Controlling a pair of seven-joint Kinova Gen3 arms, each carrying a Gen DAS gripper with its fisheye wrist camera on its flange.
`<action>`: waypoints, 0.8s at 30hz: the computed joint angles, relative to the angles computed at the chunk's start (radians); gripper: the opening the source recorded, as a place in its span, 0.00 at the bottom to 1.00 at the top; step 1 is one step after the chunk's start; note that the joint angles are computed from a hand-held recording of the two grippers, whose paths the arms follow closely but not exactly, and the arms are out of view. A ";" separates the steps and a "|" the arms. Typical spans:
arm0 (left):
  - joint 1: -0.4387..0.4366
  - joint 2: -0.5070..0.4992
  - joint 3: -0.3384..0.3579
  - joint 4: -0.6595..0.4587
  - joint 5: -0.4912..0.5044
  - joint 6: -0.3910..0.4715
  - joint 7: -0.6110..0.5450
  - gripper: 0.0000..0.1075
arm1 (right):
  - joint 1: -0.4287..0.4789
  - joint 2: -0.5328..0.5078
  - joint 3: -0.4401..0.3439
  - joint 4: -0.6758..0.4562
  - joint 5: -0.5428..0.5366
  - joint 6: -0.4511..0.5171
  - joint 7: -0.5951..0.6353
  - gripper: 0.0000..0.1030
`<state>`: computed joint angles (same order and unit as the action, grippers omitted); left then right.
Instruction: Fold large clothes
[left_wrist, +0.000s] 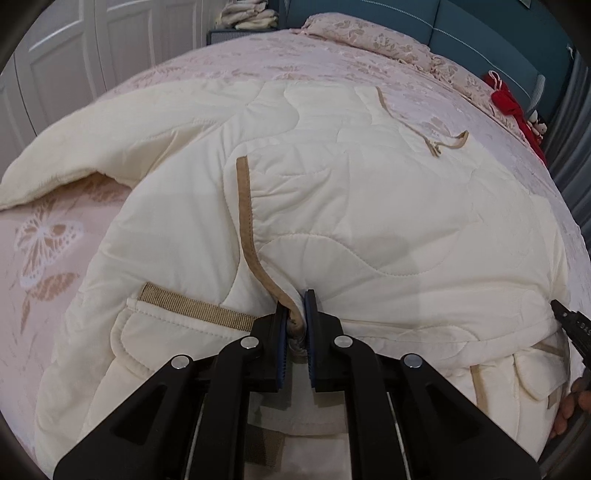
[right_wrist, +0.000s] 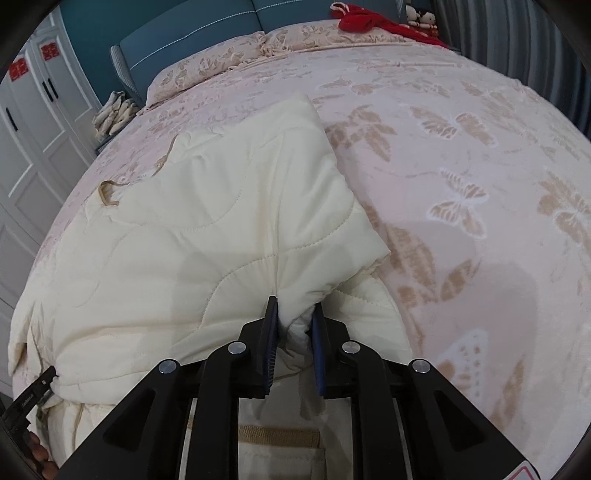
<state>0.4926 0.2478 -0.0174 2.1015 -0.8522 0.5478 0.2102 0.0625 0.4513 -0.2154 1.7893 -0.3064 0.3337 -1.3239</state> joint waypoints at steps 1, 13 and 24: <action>-0.016 -0.004 0.011 -0.007 0.002 0.007 -0.017 0.07 | -0.007 -0.011 0.004 0.008 0.002 -0.006 -0.006 0.16; -0.021 0.009 -0.059 -0.005 0.035 -0.071 -0.115 0.08 | -0.093 -0.135 0.075 0.098 0.077 -0.043 -0.162 0.25; -0.021 -0.275 -0.046 0.196 -0.167 -0.064 0.202 0.55 | -0.319 -0.104 -0.061 0.056 0.129 0.068 -0.105 0.24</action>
